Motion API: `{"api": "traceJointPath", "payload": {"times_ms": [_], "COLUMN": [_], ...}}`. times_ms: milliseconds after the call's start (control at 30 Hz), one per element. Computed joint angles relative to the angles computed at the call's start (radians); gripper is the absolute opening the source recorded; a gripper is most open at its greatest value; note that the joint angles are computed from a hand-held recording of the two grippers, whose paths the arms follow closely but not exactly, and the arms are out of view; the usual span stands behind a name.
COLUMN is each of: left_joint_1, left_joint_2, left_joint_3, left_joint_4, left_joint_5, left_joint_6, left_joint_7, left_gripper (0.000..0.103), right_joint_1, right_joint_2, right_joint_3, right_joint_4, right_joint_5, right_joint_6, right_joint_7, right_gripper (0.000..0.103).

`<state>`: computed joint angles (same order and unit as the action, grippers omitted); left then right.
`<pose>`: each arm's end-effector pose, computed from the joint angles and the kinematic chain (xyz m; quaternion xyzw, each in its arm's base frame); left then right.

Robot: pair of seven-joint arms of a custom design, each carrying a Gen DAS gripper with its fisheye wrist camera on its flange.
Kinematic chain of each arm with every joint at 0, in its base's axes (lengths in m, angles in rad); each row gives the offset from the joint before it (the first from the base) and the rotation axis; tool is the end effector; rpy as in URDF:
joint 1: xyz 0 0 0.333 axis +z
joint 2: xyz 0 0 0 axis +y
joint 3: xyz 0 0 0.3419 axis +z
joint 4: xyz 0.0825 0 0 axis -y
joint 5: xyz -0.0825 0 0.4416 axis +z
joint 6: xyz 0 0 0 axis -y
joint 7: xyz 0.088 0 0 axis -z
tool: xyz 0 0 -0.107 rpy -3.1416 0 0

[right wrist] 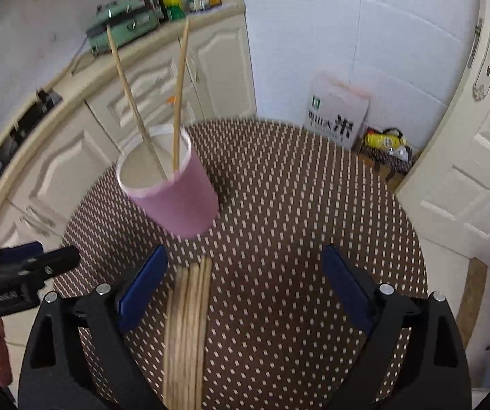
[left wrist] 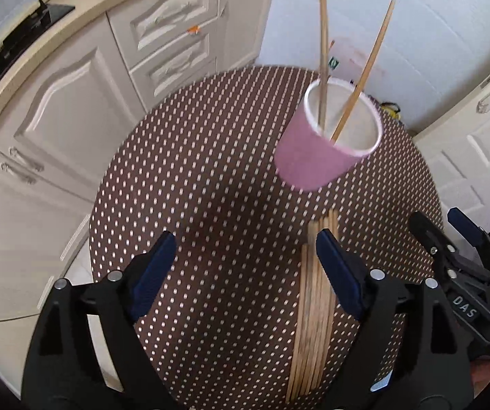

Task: Organize utensils
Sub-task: 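Move both open tools back down to the chopstick bundle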

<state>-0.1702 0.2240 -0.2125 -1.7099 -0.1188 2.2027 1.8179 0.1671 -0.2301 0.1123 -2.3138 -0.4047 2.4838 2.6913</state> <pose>0.6622 -0.2590 0.4922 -0.4778 0.8647 -0.1516 0.0327 0.5280 0.1553 0.4745 -0.4658 0.8480 -0.1803 0.1773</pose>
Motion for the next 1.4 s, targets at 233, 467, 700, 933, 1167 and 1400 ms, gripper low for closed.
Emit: {"api": "traceJointPath", "payload": {"times_ms": [233, 467, 700, 933, 1167, 1400], "left_joint_1": [0.004, 0.012, 0.013, 0.015, 0.01, 0.0], "left_joint_2": [-0.008, -0.008, -0.003, 0.009, 0.011, 0.011], "left_joint_3": [0.005, 0.007, 0.011, 0.012, 0.007, 0.007], "left_joint_4": [-0.043, -0.074, -0.092, -0.097, -0.113, -0.128], "left_joint_5": [0.015, 0.006, 0.022, 0.029, 0.031, 0.044], "left_joint_6": [-0.023, -0.053, -0.082, -0.104, -0.112, -0.109], "left_joint_7": [0.012, 0.022, 0.016, 0.016, 0.02, -0.003], "left_gripper": [0.084, 0.084, 0.084, 0.084, 0.084, 0.084], "right_joint_1": [0.039, 0.071, 0.097, 0.109, 0.117, 0.133], "right_joint_2": [0.042, 0.098, 0.146, 0.181, 0.207, 0.296], "right_joint_3": [-0.007, -0.013, -0.018, -0.023, -0.027, -0.034], "right_joint_4": [-0.004, 0.016, 0.038, 0.055, 0.075, 0.163], "right_joint_5": [0.091, 0.151, 0.181, 0.18, 0.16, 0.176], "right_joint_6": [-0.063, -0.121, -0.131, -0.126, -0.119, -0.125], "right_joint_7": [-0.07, -0.121, -0.15, -0.134, -0.128, -0.17], "right_gripper": [0.089, 0.089, 0.088, 0.088, 0.082, 0.064]}}
